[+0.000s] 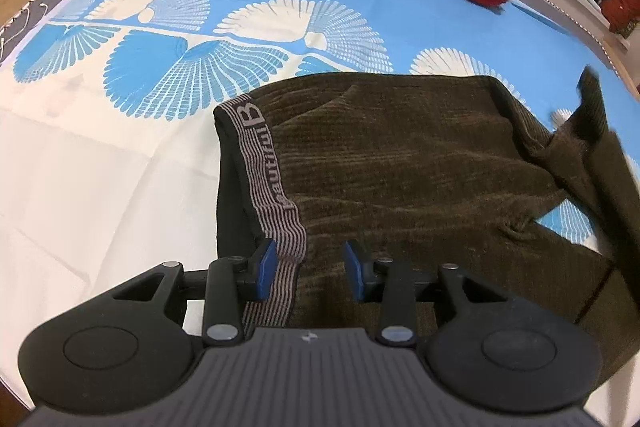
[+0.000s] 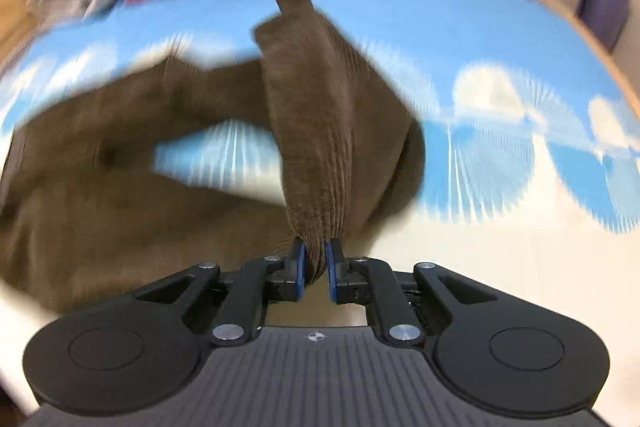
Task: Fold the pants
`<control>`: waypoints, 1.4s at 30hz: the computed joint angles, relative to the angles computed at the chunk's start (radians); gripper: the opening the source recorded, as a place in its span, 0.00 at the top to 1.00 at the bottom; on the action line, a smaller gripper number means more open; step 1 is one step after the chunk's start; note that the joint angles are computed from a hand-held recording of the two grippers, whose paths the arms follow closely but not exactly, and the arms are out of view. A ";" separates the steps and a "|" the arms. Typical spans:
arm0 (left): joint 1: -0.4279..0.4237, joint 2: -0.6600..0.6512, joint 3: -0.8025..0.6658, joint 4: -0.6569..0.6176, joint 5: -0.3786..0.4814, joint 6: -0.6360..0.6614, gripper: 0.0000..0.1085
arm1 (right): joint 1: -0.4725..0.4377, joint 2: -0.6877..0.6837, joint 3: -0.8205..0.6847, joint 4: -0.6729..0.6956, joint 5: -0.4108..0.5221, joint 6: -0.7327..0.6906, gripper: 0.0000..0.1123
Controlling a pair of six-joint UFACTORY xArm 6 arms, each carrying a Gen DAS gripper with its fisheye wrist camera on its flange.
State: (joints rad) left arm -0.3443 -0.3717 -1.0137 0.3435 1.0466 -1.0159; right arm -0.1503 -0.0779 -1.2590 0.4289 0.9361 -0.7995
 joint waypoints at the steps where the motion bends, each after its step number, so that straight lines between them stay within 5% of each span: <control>1: -0.009 0.000 -0.002 0.003 0.003 -0.004 0.62 | -0.034 -0.023 0.028 -0.022 0.051 -0.038 0.90; 3: -0.021 0.004 -0.006 0.003 0.007 -0.007 0.62 | -0.077 -0.046 0.063 -0.062 0.141 -0.102 0.98; 6: -0.034 0.020 -0.026 0.010 0.017 -0.017 0.62 | -0.099 -0.090 0.119 -0.078 0.147 -0.186 0.97; 8: -0.038 0.030 -0.033 0.013 0.016 -0.028 0.60 | -0.123 -0.104 0.108 0.030 0.157 -0.241 0.96; 13: -0.041 0.064 -0.062 0.019 0.019 -0.025 0.60 | -0.069 -0.138 0.158 0.280 -0.077 -0.295 0.70; 15: -0.039 0.076 -0.070 0.013 0.018 -0.019 0.60 | -0.008 -0.115 0.161 0.302 -0.148 -0.296 0.70; 22: -0.012 0.084 -0.067 -0.003 0.005 -0.008 0.60 | 0.250 0.024 0.165 0.101 -0.416 -0.216 0.59; 27: 0.020 0.079 -0.060 -0.017 -0.001 0.004 0.60 | 0.342 0.148 0.138 -0.190 -0.542 -0.015 0.57; 30: 0.033 0.077 -0.059 -0.017 -0.006 0.007 0.60 | 0.355 0.197 0.130 -0.332 -0.588 0.094 0.59; 32: 0.038 0.077 -0.061 -0.021 -0.004 0.008 0.60 | 0.350 0.209 0.126 -0.371 -0.591 0.125 0.68; 33: 0.040 0.075 -0.060 -0.022 -0.005 0.008 0.60 | 0.347 0.212 0.119 -0.369 -0.583 0.125 0.81; 34: 0.040 0.072 -0.057 -0.020 -0.008 0.008 0.60 | 0.341 0.208 0.109 -0.333 -0.560 0.105 0.94; 42: 0.019 0.031 -0.034 -0.005 0.000 -0.011 0.60 | 0.161 0.083 0.081 0.049 -0.582 0.104 0.94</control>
State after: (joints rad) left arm -0.3256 -0.3407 -1.0480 0.3387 1.0461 -1.0270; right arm 0.0110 0.0050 -1.1779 0.4783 0.3542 -0.6950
